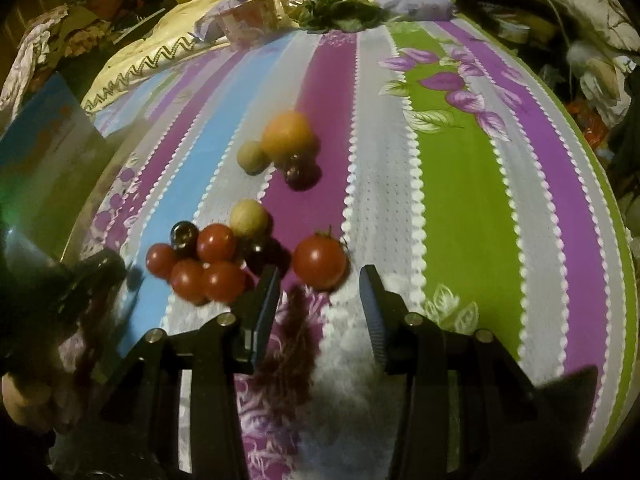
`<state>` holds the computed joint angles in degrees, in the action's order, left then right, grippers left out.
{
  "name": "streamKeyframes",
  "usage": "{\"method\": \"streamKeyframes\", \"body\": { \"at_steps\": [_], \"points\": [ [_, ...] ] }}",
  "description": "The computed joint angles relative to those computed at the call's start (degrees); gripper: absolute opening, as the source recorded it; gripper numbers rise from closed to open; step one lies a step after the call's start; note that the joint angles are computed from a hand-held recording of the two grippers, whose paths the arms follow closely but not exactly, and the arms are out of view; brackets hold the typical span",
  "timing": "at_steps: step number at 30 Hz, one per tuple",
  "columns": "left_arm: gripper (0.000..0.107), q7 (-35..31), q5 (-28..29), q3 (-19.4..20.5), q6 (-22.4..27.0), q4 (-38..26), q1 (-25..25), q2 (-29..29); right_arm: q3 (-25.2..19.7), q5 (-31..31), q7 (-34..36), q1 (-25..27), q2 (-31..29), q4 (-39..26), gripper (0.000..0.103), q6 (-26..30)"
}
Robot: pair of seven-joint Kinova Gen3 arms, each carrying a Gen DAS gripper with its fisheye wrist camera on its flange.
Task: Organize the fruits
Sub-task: 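Close the right tool around a red tomato with a green stem, then carry the dark-red fruit in the left tool while the right tool carries the tomato to the basket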
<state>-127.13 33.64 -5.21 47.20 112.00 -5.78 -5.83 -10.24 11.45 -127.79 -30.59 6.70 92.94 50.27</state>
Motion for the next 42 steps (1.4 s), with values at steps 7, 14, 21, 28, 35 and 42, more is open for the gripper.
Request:
{"method": "streamKeyframes", "body": {
  "at_steps": [7,14,21,28,35,42],
  "points": [
    [0.026,1.2,0.3,0.2,0.5,0.1,-0.3,0.9,0.4,4.1,-3.0,-2.1,1.8,-1.3,0.028,2.0],
    [0.026,1.9,0.2,0.2,0.9,0.3,-0.3,-0.2,-0.1,4.7,-6.6,-2.5,-0.8,0.5,0.028,1.8],
    [0.026,6.3,-1.9,-0.2,4.3,-1.8,0.0,-3.0,-2.5,7.3,-12.5,-5.0,-2.2,-1.7,0.028,8.7],
    [0.026,14.9,-8.0,-0.5,10.6,-6.1,0.0,-6.6,-5.0,11.8,-17.9,-8.7,-3.3,-3.7,0.028,14.8],
    [0.026,15.8,-10.0,-3.2,14.6,-8.6,0.8,-11.7,-7.5,15.6,-21.0,-12.1,-4.2,-7.2,0.028,18.8],
    [0.026,15.0,-11.1,-7.6,18.3,-11.7,1.6,-15.6,-9.1,21.3,-23.3,-16.5,-3.4,-12.4,0.028,23.7]
  ]
}}
